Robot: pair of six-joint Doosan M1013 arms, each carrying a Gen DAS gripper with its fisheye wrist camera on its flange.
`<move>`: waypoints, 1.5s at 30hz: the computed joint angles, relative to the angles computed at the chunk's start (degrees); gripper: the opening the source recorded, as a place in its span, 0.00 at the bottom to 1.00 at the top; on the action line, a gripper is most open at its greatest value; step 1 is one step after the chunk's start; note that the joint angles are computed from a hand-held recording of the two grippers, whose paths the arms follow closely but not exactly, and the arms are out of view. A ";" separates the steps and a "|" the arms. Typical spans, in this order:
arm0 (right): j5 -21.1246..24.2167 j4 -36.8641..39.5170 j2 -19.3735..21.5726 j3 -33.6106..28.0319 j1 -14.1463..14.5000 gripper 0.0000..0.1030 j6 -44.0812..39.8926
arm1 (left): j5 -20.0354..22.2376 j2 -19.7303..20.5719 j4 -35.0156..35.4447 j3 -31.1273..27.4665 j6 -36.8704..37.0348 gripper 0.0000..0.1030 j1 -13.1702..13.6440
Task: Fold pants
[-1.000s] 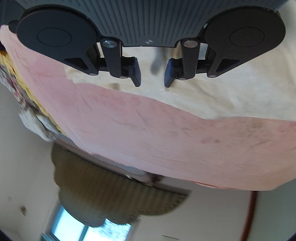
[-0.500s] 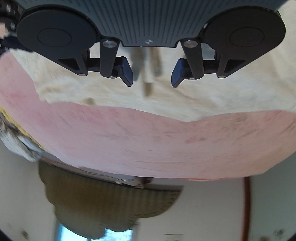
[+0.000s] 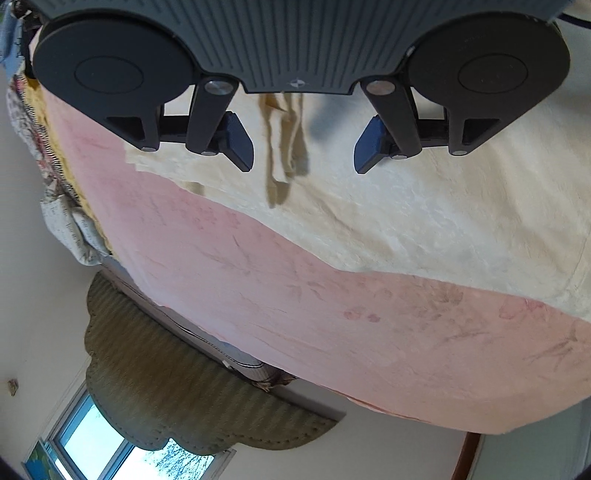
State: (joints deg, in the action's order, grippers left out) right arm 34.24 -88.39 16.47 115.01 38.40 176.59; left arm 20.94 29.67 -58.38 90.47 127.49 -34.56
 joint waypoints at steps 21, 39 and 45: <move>1.50 4.88 -7.95 5.61 -4.09 0.24 17.66 | 6.37 3.35 -0.39 -2.90 11.01 0.67 -3.17; 1.12 8.70 -5.26 4.95 -4.85 0.49 21.17 | -11.72 0.97 28.52 1.53 -7.18 0.79 -6.93; 1.44 7.45 -4.98 5.51 -4.87 0.56 26.40 | -11.83 1.25 35.15 1.56 -14.43 0.79 -6.69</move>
